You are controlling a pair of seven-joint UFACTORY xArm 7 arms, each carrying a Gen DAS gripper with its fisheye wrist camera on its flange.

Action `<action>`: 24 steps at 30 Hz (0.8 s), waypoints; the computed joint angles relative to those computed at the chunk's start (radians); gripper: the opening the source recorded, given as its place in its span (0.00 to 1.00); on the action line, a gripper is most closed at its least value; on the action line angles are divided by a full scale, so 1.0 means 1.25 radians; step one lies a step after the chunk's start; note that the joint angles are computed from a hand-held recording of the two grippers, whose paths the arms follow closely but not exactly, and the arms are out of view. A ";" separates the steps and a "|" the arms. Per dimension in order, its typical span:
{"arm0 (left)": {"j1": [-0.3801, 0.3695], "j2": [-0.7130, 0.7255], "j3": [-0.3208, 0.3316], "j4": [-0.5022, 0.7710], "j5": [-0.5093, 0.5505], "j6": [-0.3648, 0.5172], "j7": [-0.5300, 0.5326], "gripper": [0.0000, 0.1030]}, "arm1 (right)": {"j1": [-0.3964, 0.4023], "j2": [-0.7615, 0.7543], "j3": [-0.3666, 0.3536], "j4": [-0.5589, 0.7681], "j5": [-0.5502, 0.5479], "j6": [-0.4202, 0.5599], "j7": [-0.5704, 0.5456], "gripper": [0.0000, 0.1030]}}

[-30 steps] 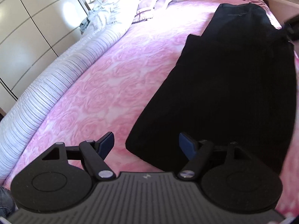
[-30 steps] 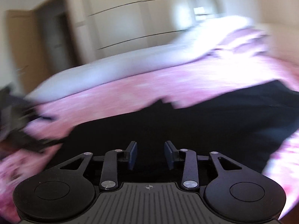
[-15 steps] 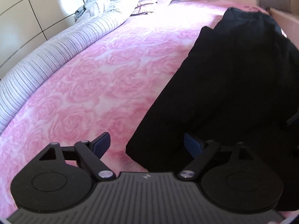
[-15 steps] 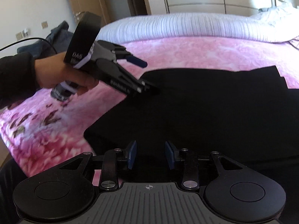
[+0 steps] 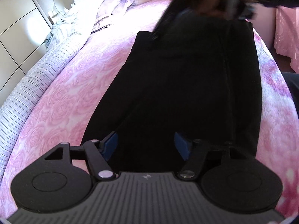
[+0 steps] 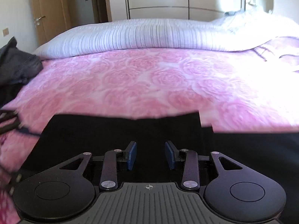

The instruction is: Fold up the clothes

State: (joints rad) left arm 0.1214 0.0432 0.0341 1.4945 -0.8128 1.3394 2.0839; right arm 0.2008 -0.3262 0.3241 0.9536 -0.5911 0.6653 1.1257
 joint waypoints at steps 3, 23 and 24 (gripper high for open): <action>0.000 0.008 -0.001 0.011 0.006 0.002 -0.021 0.61 | -0.009 0.061 -0.061 0.023 0.058 -0.016 -0.071 0.35; 0.058 -0.068 0.042 -0.051 0.007 0.041 -0.051 0.66 | 0.034 -0.142 0.129 -0.084 0.064 0.116 0.144 0.34; 0.055 -0.084 0.048 -0.071 0.002 0.031 -0.043 0.66 | 0.046 -0.125 0.133 -0.072 0.069 0.139 0.125 0.34</action>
